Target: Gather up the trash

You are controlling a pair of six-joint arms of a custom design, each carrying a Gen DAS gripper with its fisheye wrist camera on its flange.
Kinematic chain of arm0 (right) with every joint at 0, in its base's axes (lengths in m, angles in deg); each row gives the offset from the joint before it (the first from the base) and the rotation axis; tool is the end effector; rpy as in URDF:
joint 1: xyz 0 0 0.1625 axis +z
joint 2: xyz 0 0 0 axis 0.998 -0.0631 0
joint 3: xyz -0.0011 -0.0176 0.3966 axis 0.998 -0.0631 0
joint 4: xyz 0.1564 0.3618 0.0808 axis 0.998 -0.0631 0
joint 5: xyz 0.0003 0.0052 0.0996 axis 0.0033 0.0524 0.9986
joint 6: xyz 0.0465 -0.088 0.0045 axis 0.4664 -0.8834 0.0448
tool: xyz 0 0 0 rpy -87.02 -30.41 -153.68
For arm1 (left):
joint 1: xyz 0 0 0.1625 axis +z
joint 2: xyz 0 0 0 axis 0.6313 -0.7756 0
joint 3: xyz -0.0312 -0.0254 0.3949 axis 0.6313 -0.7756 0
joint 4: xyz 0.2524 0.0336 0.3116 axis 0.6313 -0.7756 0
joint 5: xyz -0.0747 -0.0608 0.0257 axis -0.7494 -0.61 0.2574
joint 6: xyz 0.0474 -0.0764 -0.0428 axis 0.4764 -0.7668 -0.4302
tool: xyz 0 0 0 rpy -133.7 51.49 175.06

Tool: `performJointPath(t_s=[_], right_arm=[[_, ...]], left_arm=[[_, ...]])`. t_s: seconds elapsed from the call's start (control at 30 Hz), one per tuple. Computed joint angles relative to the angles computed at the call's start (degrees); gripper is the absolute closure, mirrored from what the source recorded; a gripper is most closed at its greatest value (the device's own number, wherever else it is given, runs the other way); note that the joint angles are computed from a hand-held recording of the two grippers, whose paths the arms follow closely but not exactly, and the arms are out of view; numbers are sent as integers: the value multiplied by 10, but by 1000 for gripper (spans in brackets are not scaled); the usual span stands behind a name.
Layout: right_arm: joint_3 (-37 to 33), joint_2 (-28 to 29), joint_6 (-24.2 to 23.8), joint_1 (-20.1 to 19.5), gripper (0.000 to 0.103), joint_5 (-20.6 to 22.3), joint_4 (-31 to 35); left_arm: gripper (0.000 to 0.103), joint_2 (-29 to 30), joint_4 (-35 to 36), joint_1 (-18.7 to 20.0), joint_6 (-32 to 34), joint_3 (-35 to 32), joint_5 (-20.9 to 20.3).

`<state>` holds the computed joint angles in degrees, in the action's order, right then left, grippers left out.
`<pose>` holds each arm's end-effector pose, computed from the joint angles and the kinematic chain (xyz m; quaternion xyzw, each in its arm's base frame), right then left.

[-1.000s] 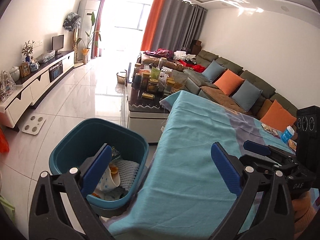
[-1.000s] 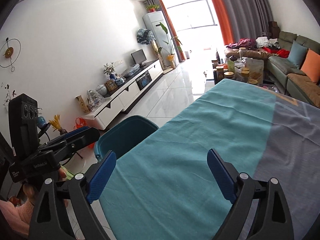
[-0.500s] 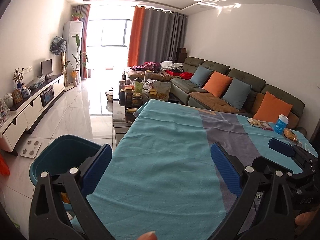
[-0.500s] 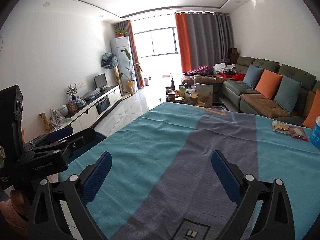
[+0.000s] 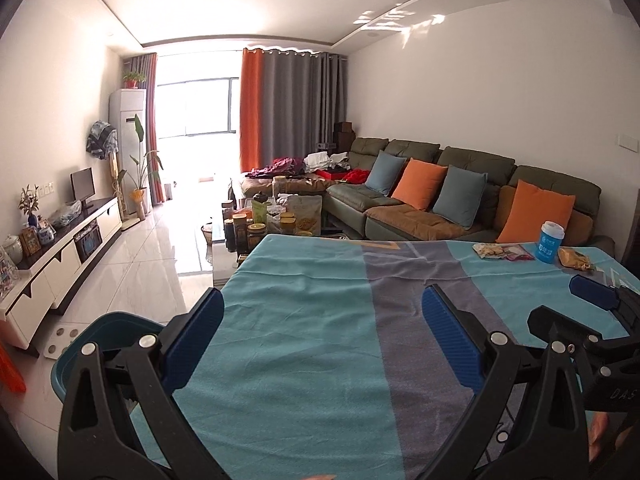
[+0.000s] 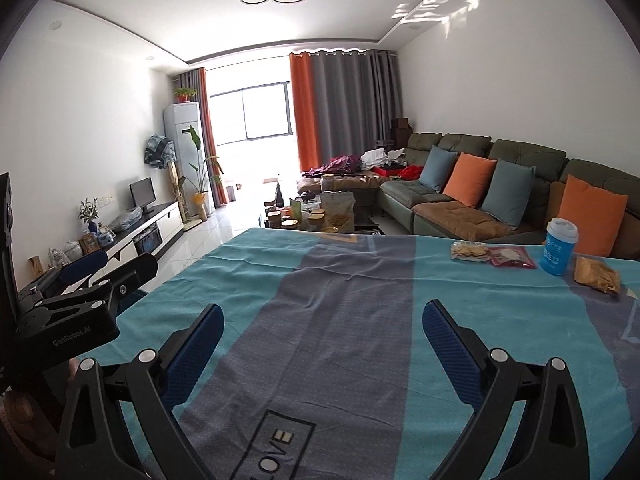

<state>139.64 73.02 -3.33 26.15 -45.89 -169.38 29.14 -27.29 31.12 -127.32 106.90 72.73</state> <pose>0.4033 -0.6893 0.0070 0.3667 -0.8237 0.4060 0.1491 -0.0344 -0.6943 0.3098 0.1130 0.7151 -0.5785 0.3758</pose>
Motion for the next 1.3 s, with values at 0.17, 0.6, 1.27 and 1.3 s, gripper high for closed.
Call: performJointPath(t_s=[0.17, 0.6, 1.27, 1.3], right_arm=[[19, -7, 5, -5, 7, -6, -38], [21, -6, 8, -8, 7, -24, -74], [15, 3, -15, -8, 7, -18, -123], [15, 3, -15, -8, 7, -17, -124]], left_arm=[[6, 20, -3, -6, 12, -12, 10], [6, 32, -21, -9, 15, -13, 7], [6, 14, -52, -7, 32, 16, 25], [6, 14, -56, -7, 35, 18, 26]])
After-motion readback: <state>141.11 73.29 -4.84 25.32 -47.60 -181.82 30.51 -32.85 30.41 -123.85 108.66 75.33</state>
